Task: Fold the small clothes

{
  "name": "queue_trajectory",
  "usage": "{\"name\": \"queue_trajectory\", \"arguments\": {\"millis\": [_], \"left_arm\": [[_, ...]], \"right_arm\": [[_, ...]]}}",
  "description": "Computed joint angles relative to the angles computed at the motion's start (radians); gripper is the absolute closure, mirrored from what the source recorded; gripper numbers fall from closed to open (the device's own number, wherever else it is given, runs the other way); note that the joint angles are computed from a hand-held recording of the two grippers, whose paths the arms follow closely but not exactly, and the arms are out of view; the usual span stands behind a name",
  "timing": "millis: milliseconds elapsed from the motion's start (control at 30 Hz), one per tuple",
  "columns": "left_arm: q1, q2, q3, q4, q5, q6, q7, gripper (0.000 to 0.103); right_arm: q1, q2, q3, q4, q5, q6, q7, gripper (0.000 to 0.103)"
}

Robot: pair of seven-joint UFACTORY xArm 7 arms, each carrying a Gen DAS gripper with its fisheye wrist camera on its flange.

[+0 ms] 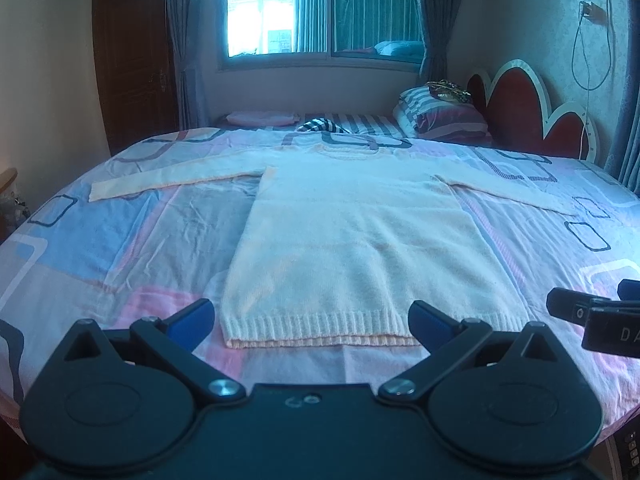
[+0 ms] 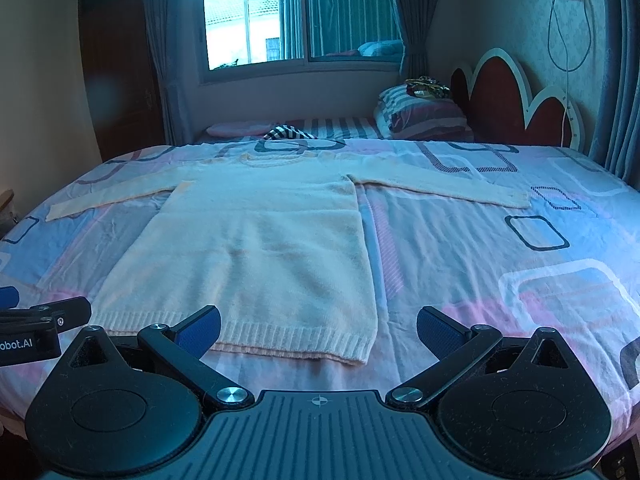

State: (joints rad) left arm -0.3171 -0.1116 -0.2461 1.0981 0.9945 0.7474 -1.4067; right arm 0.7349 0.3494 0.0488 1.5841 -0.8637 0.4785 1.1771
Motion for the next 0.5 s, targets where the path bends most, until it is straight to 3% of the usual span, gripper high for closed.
{"name": "queue_trajectory", "arguments": {"millis": [500], "left_arm": [[-0.022,0.099,0.038,0.096,0.010,-0.031,0.036,0.000]], "right_arm": [[-0.019,0.045,-0.027,0.069,0.009,0.009,-0.009,0.000]]}}
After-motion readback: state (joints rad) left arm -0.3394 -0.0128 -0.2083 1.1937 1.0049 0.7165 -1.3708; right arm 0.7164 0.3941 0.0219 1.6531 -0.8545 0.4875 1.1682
